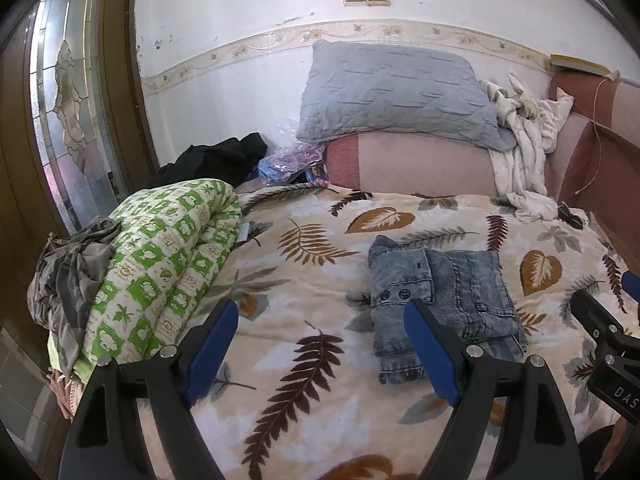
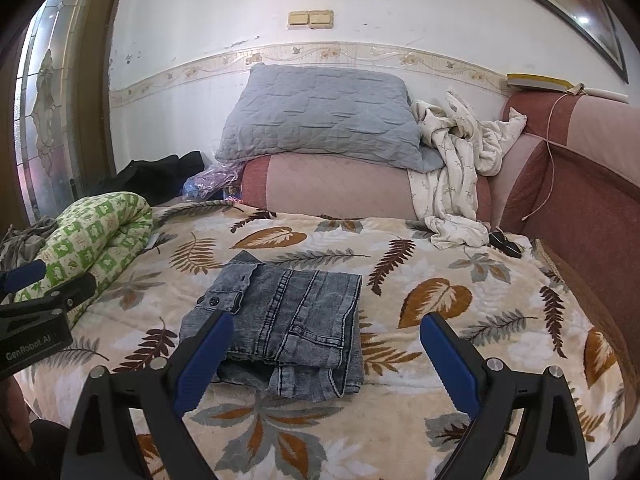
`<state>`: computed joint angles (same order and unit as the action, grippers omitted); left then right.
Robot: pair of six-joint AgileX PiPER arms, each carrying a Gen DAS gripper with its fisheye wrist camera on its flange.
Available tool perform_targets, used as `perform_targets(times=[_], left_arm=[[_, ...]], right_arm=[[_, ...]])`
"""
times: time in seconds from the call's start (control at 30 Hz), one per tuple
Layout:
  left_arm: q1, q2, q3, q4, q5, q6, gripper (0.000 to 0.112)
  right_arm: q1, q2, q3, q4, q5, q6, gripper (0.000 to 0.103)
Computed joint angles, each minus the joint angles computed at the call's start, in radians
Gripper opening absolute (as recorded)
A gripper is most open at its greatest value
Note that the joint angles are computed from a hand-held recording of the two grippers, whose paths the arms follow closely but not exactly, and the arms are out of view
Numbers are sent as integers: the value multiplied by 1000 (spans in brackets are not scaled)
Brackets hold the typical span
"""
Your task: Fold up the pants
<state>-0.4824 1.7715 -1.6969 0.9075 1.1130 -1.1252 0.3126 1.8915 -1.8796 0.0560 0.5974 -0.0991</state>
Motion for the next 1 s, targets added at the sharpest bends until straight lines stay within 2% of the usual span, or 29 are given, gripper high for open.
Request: perform_targets(times=[0.7,1.0], left_arm=[[-8,0,-13,-10,-4,12,85],[23,-18,9,-87,-81,29,85]], right_arm=[[2,7,4,61,-8,-69,96],[5,16,1,59,-4,-69,97]])
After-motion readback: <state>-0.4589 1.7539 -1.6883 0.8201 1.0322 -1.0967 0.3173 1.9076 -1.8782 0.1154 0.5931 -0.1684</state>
